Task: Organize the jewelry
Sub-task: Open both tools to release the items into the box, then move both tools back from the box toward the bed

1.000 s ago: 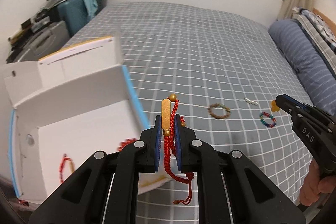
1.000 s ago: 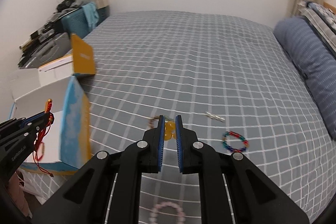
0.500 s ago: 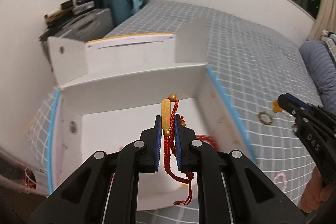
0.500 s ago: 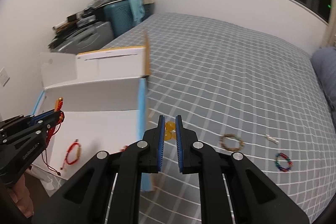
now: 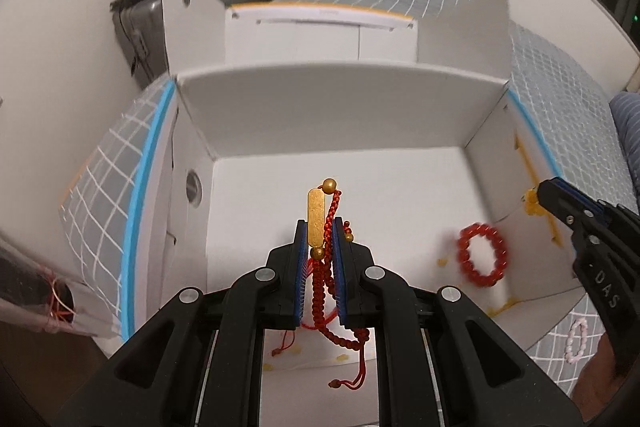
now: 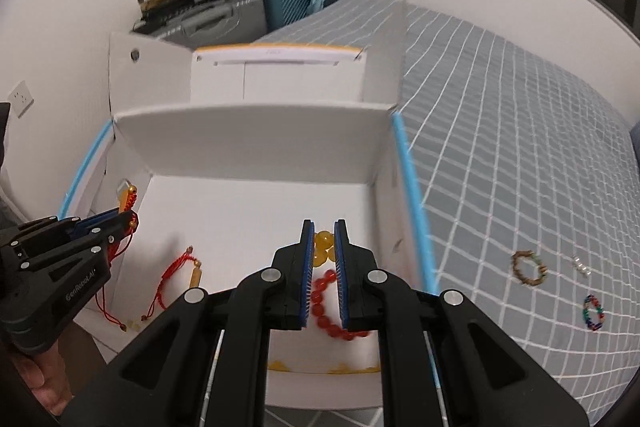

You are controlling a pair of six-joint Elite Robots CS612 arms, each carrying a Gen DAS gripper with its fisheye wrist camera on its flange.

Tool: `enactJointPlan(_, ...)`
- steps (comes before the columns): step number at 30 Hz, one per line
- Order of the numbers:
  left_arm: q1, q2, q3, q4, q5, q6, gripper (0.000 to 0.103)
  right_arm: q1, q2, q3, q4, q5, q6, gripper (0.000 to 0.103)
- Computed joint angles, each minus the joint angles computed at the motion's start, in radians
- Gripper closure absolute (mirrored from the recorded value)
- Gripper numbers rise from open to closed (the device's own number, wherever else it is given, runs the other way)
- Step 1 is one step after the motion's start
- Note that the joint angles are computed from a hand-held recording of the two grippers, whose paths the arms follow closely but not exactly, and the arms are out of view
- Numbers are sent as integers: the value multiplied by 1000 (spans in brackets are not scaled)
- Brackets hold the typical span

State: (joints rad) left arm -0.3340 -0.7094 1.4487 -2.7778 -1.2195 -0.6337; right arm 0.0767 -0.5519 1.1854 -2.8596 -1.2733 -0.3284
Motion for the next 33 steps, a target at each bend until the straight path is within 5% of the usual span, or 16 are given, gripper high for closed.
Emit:
enactJointPlan(13, 26, 26, -10, 50, -51, -9, 92, 31, 49, -64, 123, -82, 5, 94)
enactJointPlan(26, 22, 21, -10, 60, -34, -11, 88, 31, 44, -55, 114, -74, 7, 92)
enactJointPlan(28, 21, 17, -6, 55, -33, -17, 85, 28, 37, -44, 100, -61, 10, 80)
enactJointPlan(30, 16, 8, 5, 47, -13, -31, 68, 21, 26, -27, 69, -40, 25, 55)
enactJointPlan(33, 6, -8, 24, 7, 17, -40, 47, 13, 11, -3, 21, -32, 26, 42)
